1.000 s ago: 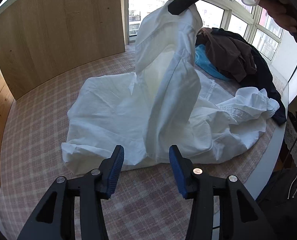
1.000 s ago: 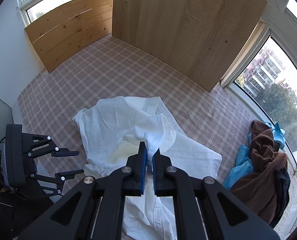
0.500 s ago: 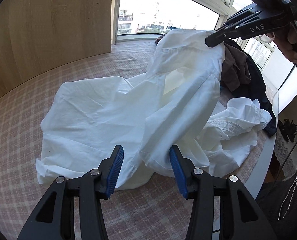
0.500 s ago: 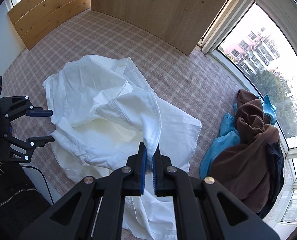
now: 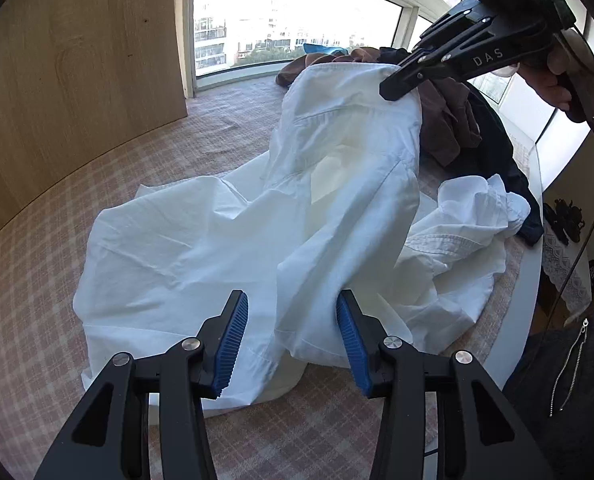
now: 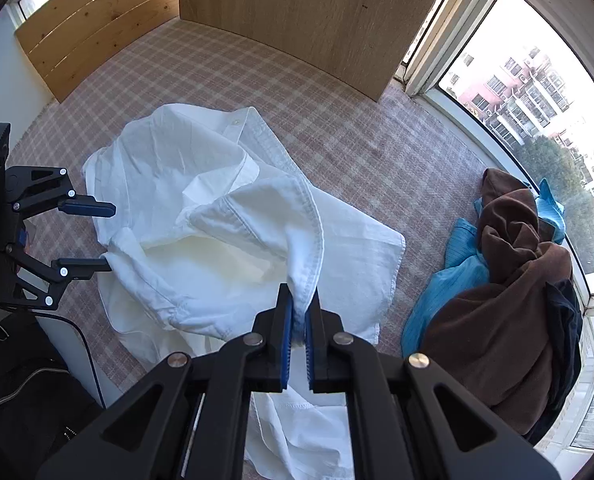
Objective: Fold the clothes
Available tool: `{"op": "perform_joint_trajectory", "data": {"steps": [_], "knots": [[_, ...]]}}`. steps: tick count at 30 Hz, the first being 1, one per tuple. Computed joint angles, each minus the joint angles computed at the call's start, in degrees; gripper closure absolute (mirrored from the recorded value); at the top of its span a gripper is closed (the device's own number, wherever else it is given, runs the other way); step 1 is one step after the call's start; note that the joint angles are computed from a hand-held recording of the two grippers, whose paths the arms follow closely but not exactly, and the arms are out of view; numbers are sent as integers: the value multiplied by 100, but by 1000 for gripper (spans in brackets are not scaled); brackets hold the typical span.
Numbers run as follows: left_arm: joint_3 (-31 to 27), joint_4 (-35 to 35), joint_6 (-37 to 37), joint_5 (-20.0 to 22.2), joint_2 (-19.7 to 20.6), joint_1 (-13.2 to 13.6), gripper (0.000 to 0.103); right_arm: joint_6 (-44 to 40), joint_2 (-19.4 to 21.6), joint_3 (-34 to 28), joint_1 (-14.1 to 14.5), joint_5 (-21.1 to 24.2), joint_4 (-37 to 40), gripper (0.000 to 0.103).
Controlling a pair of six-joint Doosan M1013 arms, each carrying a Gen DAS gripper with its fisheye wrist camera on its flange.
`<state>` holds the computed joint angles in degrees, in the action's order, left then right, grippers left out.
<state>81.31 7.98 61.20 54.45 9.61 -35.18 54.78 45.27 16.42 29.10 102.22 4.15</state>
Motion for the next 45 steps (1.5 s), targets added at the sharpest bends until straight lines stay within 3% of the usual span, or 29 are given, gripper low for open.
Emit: {"op": "perform_joint_trajectory", "data": {"steps": [3,5,10,12,13,14,18,22,24,28,33,34,37,45], "knots": [[92,-232,74,-249,-178,71,60,69,130,-270,-19,149,70,97],[42,42,-66,-89,-164,78,60,81,165,-326,-21,176,58,97],[-56,-255,513,153,29,129,60,56,156,-299,-1,175,51,97],[-68,-328,584,176,87,116,74,44,153,-310,1,178,54,97],[-71,-341,580,184,112,110,94,60,164,-339,-4,184,65,97],[-73,-355,575,192,138,104,102,76,175,-371,-8,192,76,97],[86,-646,536,-99,39,88,102,113,168,-389,-20,187,104,97],[195,-877,437,-332,-119,-102,102,155,76,-284,-54,120,186,97],[224,-709,247,-265,-117,-227,102,176,41,-272,-79,139,305,97],[298,-341,-476,-129,-52,-214,102,167,-19,-128,-56,147,430,97],[367,-170,-755,2,-36,-157,101,-30,-86,122,66,-16,267,97],[389,-151,-815,-2,-49,-169,96,-37,-66,72,68,-7,273,97],[489,256,-1145,14,-140,-291,71,-55,11,-119,75,44,292,97],[518,1159,-1018,614,-88,-380,68,-62,118,-388,77,208,330,97]]}}
